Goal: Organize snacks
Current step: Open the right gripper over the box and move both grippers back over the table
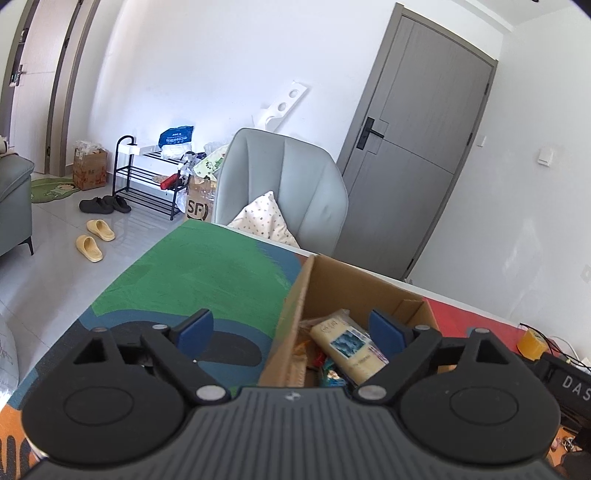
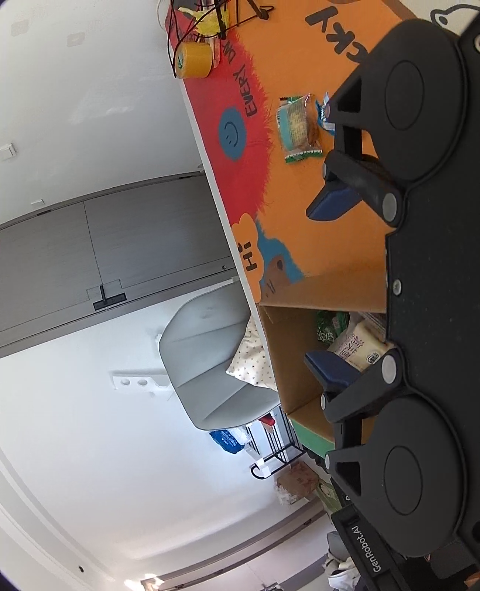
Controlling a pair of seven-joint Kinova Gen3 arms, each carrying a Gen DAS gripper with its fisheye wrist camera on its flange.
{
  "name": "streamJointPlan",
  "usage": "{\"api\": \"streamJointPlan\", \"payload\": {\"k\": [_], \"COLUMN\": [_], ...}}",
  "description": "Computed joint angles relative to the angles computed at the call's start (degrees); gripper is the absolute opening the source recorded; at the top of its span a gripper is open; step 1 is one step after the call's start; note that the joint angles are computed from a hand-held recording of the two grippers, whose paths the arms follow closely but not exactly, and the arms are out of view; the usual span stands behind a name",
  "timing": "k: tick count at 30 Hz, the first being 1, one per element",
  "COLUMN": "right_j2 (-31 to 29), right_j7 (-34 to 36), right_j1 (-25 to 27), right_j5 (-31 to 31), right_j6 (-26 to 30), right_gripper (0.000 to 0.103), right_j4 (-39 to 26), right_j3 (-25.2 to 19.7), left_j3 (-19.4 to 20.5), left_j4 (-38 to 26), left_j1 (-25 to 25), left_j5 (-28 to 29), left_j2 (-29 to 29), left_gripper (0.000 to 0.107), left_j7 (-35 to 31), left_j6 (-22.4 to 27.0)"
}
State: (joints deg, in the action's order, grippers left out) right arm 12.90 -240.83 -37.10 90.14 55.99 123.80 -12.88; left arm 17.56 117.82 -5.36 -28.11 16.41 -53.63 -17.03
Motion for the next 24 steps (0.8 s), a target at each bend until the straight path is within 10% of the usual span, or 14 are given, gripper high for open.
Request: {"api": "streamJointPlan", "payload": {"k": [24], "right_j2": [-8.0], "right_j7": [-9.9], "right_j1": [1.0], "right_j5": [-9.2], "right_j6": [3.5], "right_gripper": [0.101], "right_j4": [13.4], "right_j3": [-1.6], "left_j3": [-3.6], "left_j4": [2.3], "left_j1": [15.1], "left_j5": [12.7], "left_j2": [-2.1], "left_gripper": [0.097], "left_j7": [-15.1], "left_j6": [-0.4]}}
